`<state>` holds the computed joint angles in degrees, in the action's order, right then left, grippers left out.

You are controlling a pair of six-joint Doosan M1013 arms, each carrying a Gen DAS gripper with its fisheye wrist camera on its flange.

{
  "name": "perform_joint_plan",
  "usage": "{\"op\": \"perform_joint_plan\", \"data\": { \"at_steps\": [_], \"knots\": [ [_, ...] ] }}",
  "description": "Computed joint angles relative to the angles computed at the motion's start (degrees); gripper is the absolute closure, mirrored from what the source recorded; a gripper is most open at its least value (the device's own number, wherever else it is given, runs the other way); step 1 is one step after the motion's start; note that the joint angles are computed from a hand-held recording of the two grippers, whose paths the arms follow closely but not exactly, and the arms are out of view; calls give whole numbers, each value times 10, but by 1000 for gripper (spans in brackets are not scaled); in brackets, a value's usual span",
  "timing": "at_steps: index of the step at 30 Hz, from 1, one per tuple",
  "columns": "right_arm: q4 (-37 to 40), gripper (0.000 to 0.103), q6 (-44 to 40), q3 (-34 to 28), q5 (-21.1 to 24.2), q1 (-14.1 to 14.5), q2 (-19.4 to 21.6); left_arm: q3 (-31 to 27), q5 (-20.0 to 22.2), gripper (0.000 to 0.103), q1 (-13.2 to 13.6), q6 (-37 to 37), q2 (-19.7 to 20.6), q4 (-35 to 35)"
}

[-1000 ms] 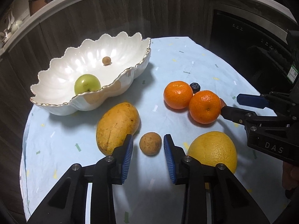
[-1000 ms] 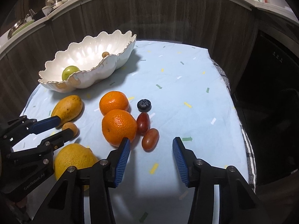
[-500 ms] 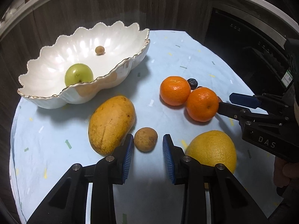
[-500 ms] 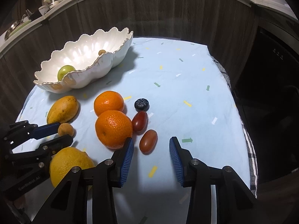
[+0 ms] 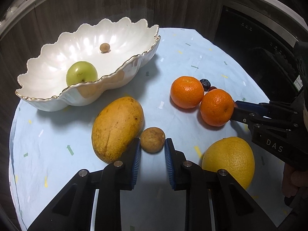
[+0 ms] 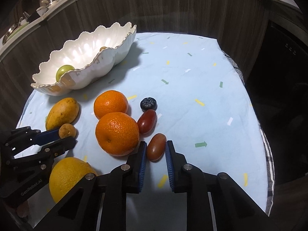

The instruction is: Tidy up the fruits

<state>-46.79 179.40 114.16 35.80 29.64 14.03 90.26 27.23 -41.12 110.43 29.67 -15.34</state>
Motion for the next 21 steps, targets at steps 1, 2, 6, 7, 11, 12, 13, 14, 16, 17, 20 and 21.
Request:
{"op": "perform_joint_plan", "data": {
  "at_steps": [1, 2, 6, 7, 11, 12, 13, 14, 16, 17, 20, 21],
  "knots": [
    [0, 83, 1, 0, 0, 0, 0, 0, 0, 78, 0, -1, 0, 1],
    [0, 83, 0, 0, 0, 0, -1, 0, -1, 78, 0, -4, 0, 3],
    [-4, 83, 7, 0, 4, 4, -4, 4, -9, 78, -2, -8, -4, 6],
    [-6, 83, 10, 1, 5, 4, -5, 5, -12, 78, -2, -7, -6, 7],
    [-14, 83, 20, 2, 11, 9, -11, 10, -21, 78, -4, -3, -13, 6],
    [-16, 83, 21, 2, 12, 9, -13, 13, -24, 78, -4, -1, -16, 5],
    [-19, 83, 24, 2, 14, 10, -14, 14, -26, 78, -4, 1, -18, 4],
    [-21, 83, 25, 1, 16, 11, -16, 15, -28, 78, -4, 2, -19, 3],
    [-28, 83, 31, 1, 20, 14, -19, 17, -31, 78, -4, 2, -23, 2],
    [-30, 83, 33, 0, 22, 15, -20, 17, -32, 78, -5, 0, -25, 5],
    [-38, 83, 38, -1, 28, 19, -24, 20, -38, 78, -5, -1, -32, 6],
    [-40, 83, 40, -2, 30, 20, -25, 20, -40, 78, -6, -3, -33, 8]
  ]
}}
